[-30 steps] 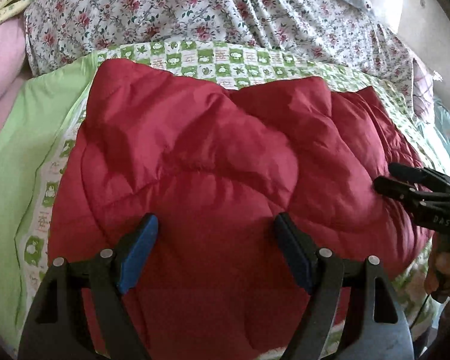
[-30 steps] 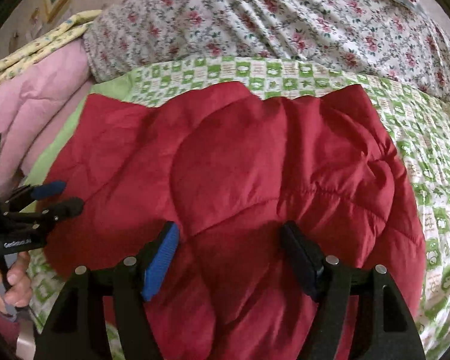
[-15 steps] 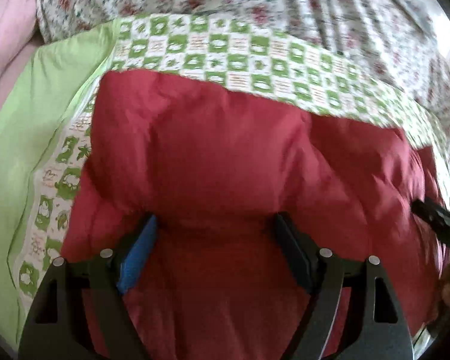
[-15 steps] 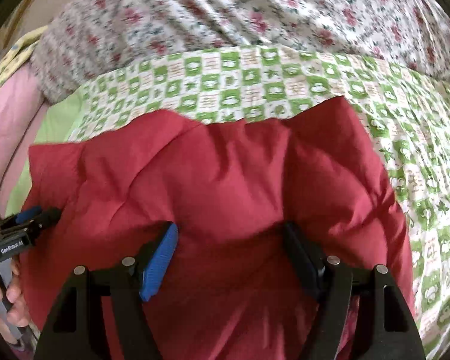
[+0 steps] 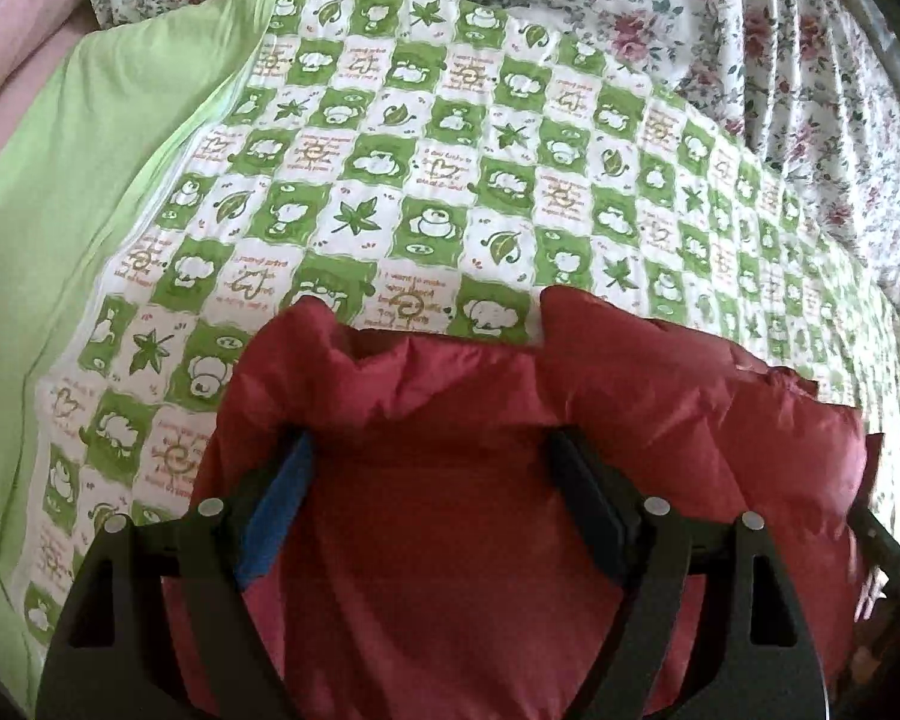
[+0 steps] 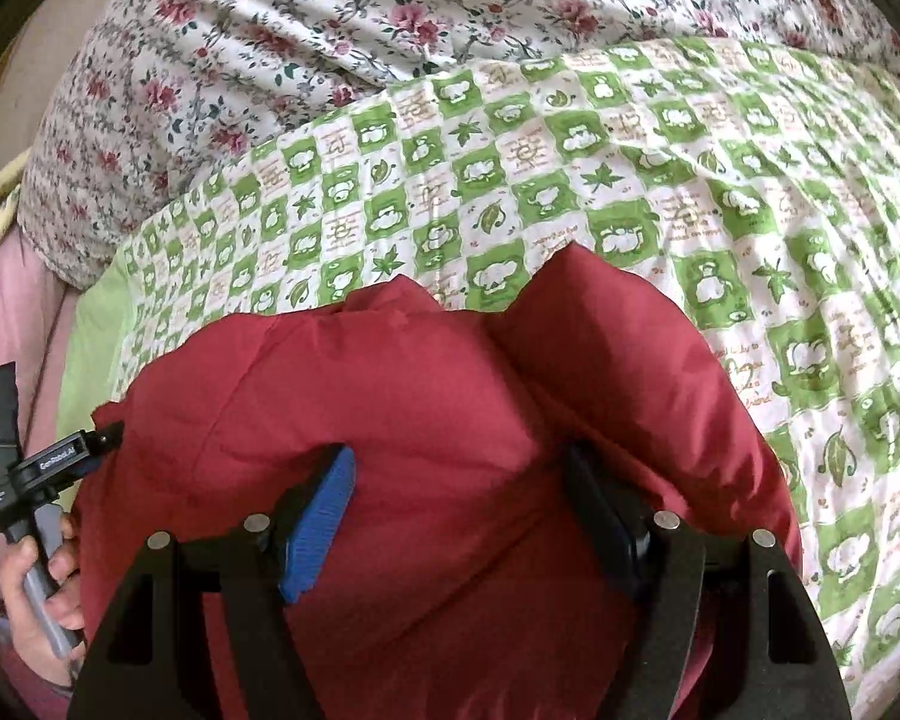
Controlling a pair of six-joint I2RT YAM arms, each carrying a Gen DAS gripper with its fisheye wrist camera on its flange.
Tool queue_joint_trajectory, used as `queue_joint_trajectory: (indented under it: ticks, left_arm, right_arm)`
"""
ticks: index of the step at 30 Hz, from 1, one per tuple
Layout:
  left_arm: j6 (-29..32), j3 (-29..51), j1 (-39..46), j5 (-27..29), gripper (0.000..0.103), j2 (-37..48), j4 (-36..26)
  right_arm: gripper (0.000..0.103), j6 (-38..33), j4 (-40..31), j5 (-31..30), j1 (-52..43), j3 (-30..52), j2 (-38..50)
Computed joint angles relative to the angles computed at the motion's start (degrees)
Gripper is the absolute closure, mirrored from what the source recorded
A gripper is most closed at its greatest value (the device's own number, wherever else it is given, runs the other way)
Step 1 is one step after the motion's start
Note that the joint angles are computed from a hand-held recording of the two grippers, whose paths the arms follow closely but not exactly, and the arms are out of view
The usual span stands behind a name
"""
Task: Fold large clothes
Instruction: 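Press and smooth the folded jacket flat with both tools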
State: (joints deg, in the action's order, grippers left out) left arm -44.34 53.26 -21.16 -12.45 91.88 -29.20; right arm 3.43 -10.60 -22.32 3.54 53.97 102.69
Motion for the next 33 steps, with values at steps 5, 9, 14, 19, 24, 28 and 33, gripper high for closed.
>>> queue_joint_trajectory:
  ticks: [5, 9, 14, 19, 24, 28, 33]
  left_arm:
    - [0.04, -3.99, -6.93, -3.2, 0.021, -11.18, -3.06]
    - [-5.77, -7.93, -18.29, -7.15, 0.021, -20.02, -7.27]
    - [-16.08, -9.58, -31.93, -11.72, 0.021, -23.52, -10.73]
    - [-20.73, -9.79, -35.82, -13.03, 0.02, -18.41, -10.08]
    - [-20.97, -8.67, -36.05, -15.38, 0.019, -13.9, -10.02]
    - [-21.45, -8.69, -36.64, -16.59, 0.018, -13.29, -10.39]
    - [-21.95, -8.42, -37.1, -17.3, 0.018, -12.71, -10.9]
  right_arm:
    - [0.029, -0.03, 0.11, -0.2, -0.24, 0.16, 0.28]
    - [0.029, 0.12, 0.75, -0.13, -0.36, 0.0, 0.57]
    - [0.029, 0.35, 1.22, 0.59, -0.2, 0.48, 1.29]
    - [0.029, 0.58, 1.81, 0.38, -0.17, 0.0, 0.53]
    - [0.029, -0.33, 3.06, 1.05, -0.74, -10.66, -14.45]
    - [0.028, -4.63, -1.94, -0.25, -0.09, -22.38, -33.6]
    - [0.023, -8.06, -10.91, 4.93, 7.16, -30.89, -51.39]
